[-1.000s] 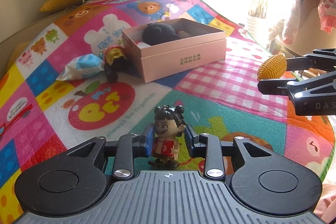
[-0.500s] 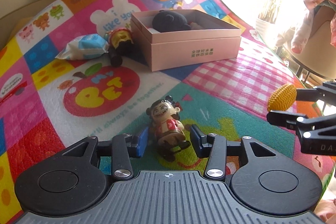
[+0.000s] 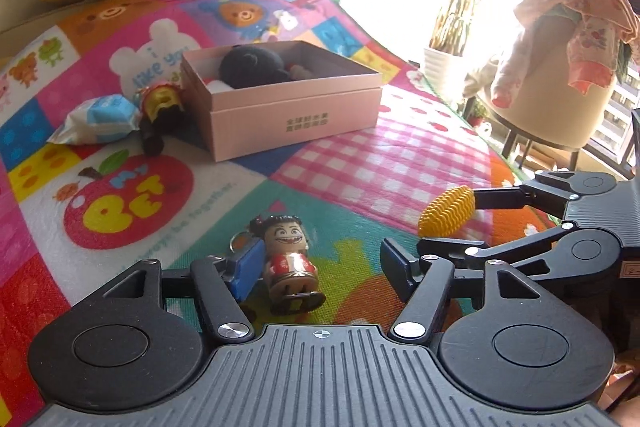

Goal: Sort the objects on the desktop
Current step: 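Carry the doll and the corn toy toward the pink box with both grippers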

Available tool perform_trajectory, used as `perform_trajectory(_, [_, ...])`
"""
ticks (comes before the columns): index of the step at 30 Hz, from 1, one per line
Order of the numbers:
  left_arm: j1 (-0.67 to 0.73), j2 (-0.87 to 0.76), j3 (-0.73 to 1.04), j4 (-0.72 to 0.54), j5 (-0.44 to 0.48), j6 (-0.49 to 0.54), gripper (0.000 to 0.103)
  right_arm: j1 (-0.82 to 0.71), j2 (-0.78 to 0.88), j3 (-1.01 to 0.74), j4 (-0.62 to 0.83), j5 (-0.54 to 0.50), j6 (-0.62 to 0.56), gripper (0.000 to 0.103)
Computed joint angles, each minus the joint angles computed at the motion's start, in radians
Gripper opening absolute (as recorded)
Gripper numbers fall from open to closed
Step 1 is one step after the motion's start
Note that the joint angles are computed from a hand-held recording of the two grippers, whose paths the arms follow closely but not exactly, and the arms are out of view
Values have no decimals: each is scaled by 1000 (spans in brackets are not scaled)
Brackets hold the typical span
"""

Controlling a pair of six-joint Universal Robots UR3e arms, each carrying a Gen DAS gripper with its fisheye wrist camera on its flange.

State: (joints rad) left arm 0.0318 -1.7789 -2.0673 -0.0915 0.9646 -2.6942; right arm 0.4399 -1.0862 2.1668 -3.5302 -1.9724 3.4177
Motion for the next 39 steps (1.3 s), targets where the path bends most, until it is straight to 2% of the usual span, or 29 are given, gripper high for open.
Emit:
perform_trajectory(3, [-1,11,-17,45,37,-39,84,-1,9,5,-22,-3,-2,79])
perform_trajectory(6, [-13,20,-6,21,111,-74,87,-6,17,11,-42,-1,-3,81])
perform_trajectory(8, [-13,28,13,-41,151,-102,87,-6,21,13,-50,-2,0,82])
perform_trajectory(12, [21,50,30,-163,91,-115,80,-4,25,13,-57,-6,-1,82])
perform_trajectory(16, [8,26,61,-192,62,-123,78,0,31,10,-62,-14,-1,83])
perform_trajectory(23, [-54,-43,122,-143,129,-150,66,3,38,9,-74,-19,-5,83])
perform_trajectory(31, [-112,-108,153,-52,215,-115,60,-3,35,-3,-58,-8,-11,83])
perform_trajectory(33, [-112,-109,149,-43,216,-104,54,-10,31,-6,-53,8,-16,78])
perform_trajectory(35, [-114,-108,144,-33,220,-93,47,-12,25,-10,-45,24,-30,68])
perform_trajectory(39, [-118,-114,144,-19,223,-81,46,-5,19,-20,-24,21,-49,67])
